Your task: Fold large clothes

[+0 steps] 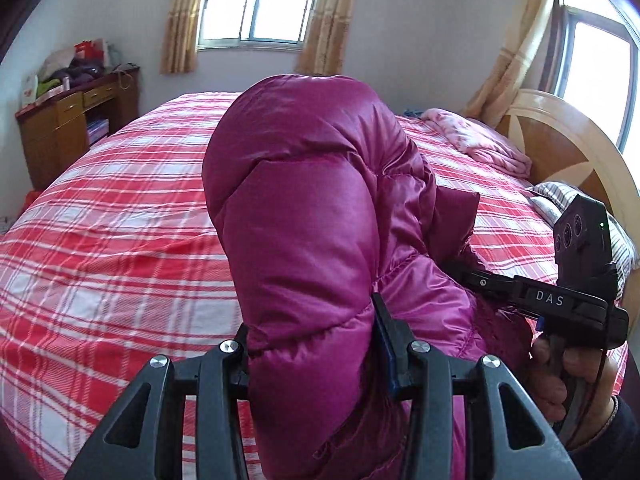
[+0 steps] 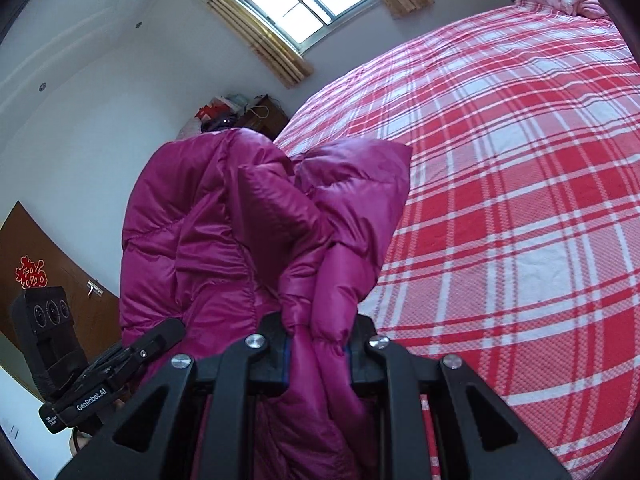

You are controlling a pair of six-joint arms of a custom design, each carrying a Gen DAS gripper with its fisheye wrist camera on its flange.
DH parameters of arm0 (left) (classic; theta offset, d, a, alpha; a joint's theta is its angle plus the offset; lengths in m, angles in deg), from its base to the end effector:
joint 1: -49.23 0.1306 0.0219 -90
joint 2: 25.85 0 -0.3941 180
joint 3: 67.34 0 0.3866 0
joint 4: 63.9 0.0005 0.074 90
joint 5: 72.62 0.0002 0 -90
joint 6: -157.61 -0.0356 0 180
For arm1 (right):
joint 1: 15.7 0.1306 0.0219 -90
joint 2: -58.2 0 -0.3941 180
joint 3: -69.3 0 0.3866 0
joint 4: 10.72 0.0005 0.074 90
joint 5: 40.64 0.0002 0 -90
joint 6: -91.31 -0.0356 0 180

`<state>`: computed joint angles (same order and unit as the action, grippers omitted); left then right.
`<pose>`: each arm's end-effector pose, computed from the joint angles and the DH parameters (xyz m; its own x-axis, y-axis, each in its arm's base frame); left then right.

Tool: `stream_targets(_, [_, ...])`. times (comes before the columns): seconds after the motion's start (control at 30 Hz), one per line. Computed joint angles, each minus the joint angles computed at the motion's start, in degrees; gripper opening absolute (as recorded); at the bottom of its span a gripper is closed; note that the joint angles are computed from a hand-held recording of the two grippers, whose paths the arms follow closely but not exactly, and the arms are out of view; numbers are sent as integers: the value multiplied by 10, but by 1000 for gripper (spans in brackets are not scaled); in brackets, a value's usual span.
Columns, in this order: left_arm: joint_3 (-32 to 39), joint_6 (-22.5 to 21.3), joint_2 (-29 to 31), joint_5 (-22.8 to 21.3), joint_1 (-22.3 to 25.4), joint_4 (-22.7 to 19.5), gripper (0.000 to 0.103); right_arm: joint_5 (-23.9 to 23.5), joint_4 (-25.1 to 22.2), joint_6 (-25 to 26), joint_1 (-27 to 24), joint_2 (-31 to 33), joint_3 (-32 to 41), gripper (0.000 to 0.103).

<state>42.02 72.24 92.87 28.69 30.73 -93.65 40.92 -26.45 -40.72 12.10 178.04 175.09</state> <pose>0.6397 -0.2219 0.3445 -0.6330 0.1283 -0.7634 0.4057 0.8949 -0.1859 0.6061 0.3249 0.3242 -0.7107 0.3740 -0.5959 -0.1322 0.7609 0.6353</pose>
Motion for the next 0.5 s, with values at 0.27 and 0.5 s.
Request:
stream_targets(0.27, [-22, 14, -9, -17, 25, 11, 44, -27, -52, 12, 13, 78, 116, 21])
stream_targets(0.5, [-26, 22, -8, -19, 47, 16, 44, -42, -102, 28, 19, 138, 214, 21])
